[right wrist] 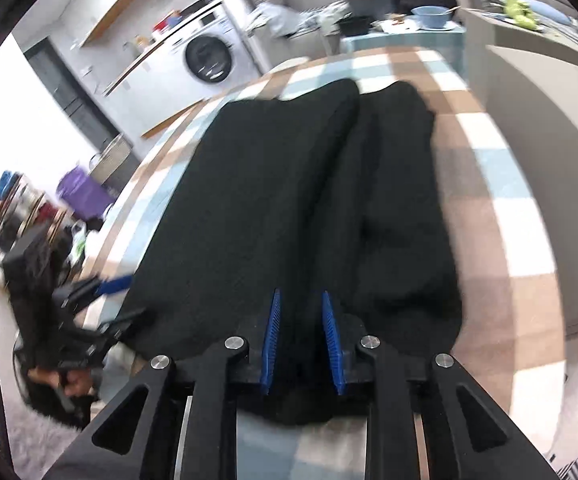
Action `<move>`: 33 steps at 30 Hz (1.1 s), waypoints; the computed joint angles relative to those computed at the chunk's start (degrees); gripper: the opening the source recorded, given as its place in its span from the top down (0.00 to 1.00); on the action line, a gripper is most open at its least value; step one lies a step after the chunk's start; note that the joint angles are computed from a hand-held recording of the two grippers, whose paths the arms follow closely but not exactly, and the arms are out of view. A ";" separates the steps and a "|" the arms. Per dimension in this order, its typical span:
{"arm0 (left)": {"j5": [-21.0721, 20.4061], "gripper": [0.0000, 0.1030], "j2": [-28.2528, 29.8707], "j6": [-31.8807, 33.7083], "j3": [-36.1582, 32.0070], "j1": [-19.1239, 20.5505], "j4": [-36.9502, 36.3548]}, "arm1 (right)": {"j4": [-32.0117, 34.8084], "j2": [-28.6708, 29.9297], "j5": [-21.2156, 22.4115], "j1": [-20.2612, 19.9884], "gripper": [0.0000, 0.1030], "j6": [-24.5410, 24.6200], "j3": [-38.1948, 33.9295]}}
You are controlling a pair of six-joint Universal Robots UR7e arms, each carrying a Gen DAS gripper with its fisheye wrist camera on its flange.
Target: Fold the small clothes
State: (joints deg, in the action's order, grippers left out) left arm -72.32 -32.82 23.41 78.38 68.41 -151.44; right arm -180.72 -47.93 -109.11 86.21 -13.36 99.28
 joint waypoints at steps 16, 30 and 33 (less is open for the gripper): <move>0.55 0.32 3.30 -5.96 -8.28 1.11 -0.88 | -12.27 6.35 -5.54 1.11 0.96 -5.59 -8.82; 1.11 0.32 5.83 -6.13 -10.67 0.81 1.27 | -7.63 0.67 -2.89 -0.18 0.81 1.34 -2.33; 0.47 0.32 5.82 -5.47 -10.52 0.78 1.30 | -1.59 0.25 0.53 -0.72 0.70 4.36 -1.85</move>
